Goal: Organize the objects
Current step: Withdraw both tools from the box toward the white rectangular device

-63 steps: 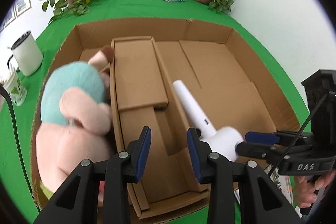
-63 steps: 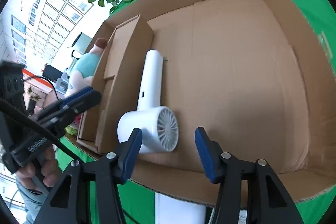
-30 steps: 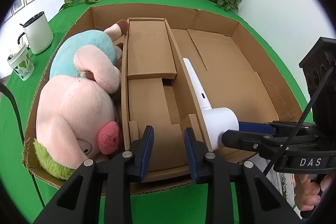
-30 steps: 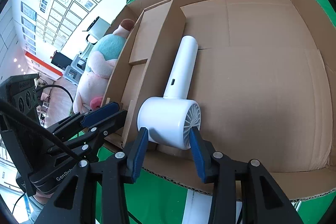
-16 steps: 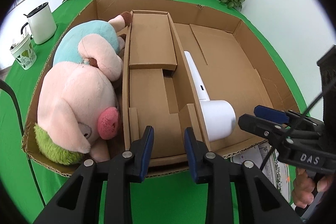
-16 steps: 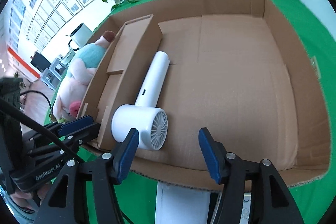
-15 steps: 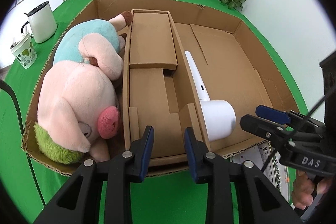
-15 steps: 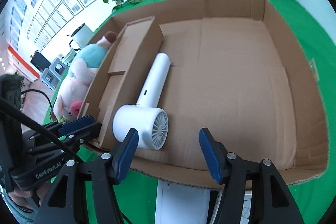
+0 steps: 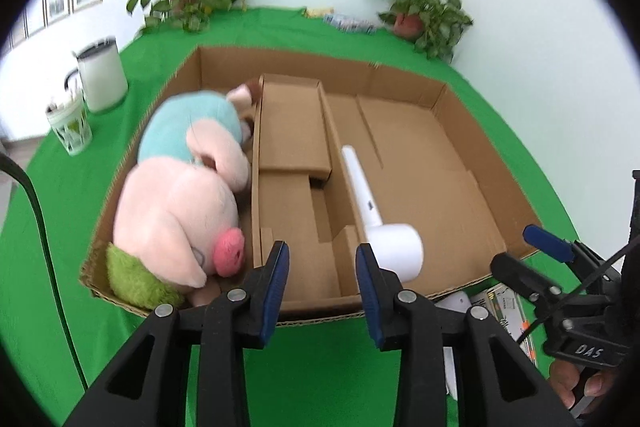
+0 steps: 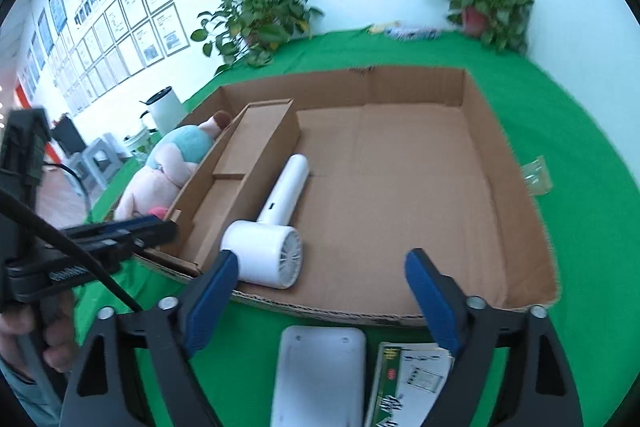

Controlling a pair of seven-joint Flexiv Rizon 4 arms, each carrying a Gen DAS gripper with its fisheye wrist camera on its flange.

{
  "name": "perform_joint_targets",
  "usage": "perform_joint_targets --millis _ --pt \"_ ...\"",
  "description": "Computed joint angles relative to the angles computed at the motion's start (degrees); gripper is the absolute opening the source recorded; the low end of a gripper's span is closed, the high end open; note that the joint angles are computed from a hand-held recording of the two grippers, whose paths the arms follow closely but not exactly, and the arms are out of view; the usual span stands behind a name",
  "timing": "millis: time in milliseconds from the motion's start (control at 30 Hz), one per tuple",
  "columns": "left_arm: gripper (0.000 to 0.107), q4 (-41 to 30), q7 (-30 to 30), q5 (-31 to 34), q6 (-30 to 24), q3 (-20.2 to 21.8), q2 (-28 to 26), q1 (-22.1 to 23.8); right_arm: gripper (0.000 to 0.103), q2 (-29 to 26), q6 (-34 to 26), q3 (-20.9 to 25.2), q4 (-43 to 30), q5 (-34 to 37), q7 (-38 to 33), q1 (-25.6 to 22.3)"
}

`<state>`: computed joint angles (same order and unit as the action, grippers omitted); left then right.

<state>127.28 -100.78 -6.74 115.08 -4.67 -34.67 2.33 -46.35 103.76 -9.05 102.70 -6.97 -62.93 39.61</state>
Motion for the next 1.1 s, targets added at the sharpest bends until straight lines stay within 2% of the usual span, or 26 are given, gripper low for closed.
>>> perform_joint_targets --millis 33,100,133,167,200,233,267,333,433,500,533,567,633,667,700,733,767,800,833,933,1100 --pt "0.034 0.48 0.3 -0.75 1.99 1.81 0.17 -2.14 0.088 0.21 0.66 -2.07 0.89 0.9 0.09 1.92" --pt "0.042 1.38 1.51 -3.16 6.42 5.31 0.3 -6.71 0.088 0.73 1.33 -4.1 2.19 2.13 -0.08 3.99" --pt "0.051 1.96 1.92 -4.1 8.94 6.16 0.28 -8.1 0.088 0.94 1.64 -4.44 2.63 2.48 -0.35 4.43" --pt "0.061 2.63 1.55 -3.58 12.58 5.86 -0.02 -7.95 0.083 1.26 2.15 -4.29 3.21 2.62 -0.85 4.48" --pt "0.067 3.39 0.78 -2.53 16.36 5.25 -0.37 -7.28 0.079 1.68 2.7 -4.16 3.94 2.77 -1.48 4.59" --pt "0.077 4.19 0.06 -2.24 20.4 5.08 -0.79 -7.28 0.065 1.93 3.26 -5.39 4.73 3.69 -1.9 5.91" --pt "0.081 4.94 -0.28 -2.73 24.17 5.23 -1.23 -7.81 0.05 2.03 3.64 -7.0 5.36 4.86 -2.28 7.57" --pt "0.081 6.14 0.81 -5.23 28.62 5.69 -1.5 -9.51 0.037 2.09 4.14 -10.96 6.78 7.8 -2.89 11.65" --pt "0.081 7.66 2.66 -12.19 32.41 6.02 -1.57 -12.44 0.039 2.69 5.15 -11.72 8.1 10.18 -3.88 12.94" --pt "0.057 8.75 1.19 -12.09 33.73 4.97 -1.27 -11.23 0.067 3.09 4.66 -12.67 8.67 11.61 -4.31 14.08" --pt "0.026 9.16 0.49 -10.62 33.26 4.42 -0.8 -9.98 0.089 2.9 4.87 -14.06 9.04 12.83 -4.21 15.45" --pt "0.015 9.6 1.35 -11.83 32.0 4.42 -0.13 -10.33 0.093 2.69 6.29 -14.49 9.48 13.9 -4.25 16.0" --pt "0.015 10.13 2.95 -14.56 33.06 5.2 -0.26 -12.0 0.093 3.34 7.37 -12.68 9.92 14.6 -4.94 14.62" --pt "0.015 10.42 2.92 -13.69 34.06 5.15 -0.38 -11.75 0.093 4.04 7.17 -10.85 10.05 14.18 -5.31 13.06" --pt "0.017 10.78 2.99 -13.53 34.56 5.01 -0.29 -11.73 0.093 4.45 7.14 -9.29 10.04 13.84 -5.57 11.72" --pt "0.036 11.31 3.74 -14.97 34.52 5.0 -0.01 -12.56 0.093 4.78 7.4 -8.48 10.35 13.92 -5.83 11.12" --pt "0.078 11.53 4.88 -16.76 33.85 5.0 0.27 -13.48 0.093 4.84 7.59 -8.51 10.52 14.36 -6.08 11.26" --pt "0.092 11.64 5.01 -17.72 34.09 4.9 -0.02 -13.95 0.093 4.93 7.83 -8.49 10.77 14.76 -6.38 11.45" --pt "0.096 11.96 4.32 -18.55 35.64 4.88 -0.61 -14.41 0.093 5.48 7.93 -7.27 11.28 14.46 -6.77 10.6" --pt "0.096 12.93 2.38 -16.71 37.27 4.14 -1.5 -13.49 0.093 6.41 7.62 0.02 11.79 10.49 -7.92 5.1" --pt "0.096 13.38 1.08 -13.26 34.17 3.33 -2.51 -11.96 0.093 3.65 8.68 1.79 12.69 9.49 -10.67 7.44"
